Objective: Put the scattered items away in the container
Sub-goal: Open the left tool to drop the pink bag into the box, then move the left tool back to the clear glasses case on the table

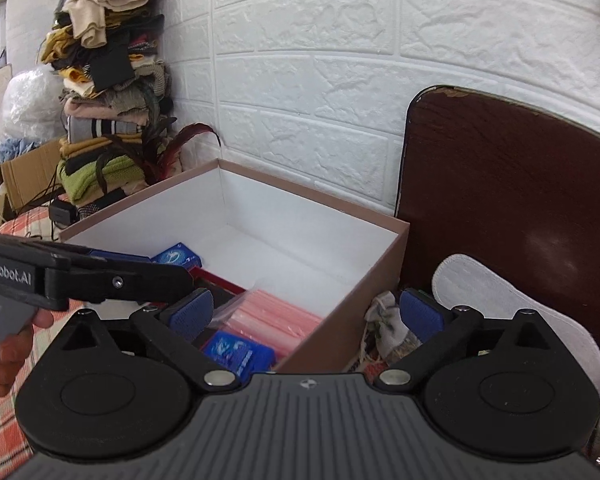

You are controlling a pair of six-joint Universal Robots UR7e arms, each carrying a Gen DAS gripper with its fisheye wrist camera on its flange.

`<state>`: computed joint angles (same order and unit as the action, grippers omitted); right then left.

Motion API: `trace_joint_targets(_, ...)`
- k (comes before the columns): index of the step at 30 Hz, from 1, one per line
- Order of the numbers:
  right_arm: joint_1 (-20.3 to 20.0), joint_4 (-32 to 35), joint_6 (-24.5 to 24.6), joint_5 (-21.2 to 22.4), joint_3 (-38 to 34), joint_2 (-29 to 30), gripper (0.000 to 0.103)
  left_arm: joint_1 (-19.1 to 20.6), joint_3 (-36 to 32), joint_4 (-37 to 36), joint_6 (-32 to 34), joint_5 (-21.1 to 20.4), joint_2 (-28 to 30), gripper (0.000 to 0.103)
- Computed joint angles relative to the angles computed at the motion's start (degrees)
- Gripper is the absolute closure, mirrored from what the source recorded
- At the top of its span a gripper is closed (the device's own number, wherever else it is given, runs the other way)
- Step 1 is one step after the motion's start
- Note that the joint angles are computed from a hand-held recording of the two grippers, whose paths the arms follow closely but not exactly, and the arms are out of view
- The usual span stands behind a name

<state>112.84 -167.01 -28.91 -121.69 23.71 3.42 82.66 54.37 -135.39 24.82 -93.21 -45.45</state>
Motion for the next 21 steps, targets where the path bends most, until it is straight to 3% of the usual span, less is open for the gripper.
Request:
trace_joint_targets(5,0.8,-12.8,-2.8,-1.9,21.1,-9.8,0.003,-0.4,10.7,-3.6,2.2,-2.9,-5.9,0.003)
trace_joint_targets(13,0.3,-38.3,3.5,-3.3,55.1,-21.9,0.002,0.0,30.0,-8.6,12.1,-7.9,-15.2,0.003)
trace_joint_targets(17,0.2,-49.5,6.2,-3.9,65.6,-22.6,0.002,0.2,34.6,-8.5,13.2,-5.9,-16.0,0.004)
trace_joint_targets(21,0.7,-53.4,8.6,-5.1,70.2,-21.1,0.002,0.3,36.4,-8.5,13.2,-3.5,-14.6,0.005)
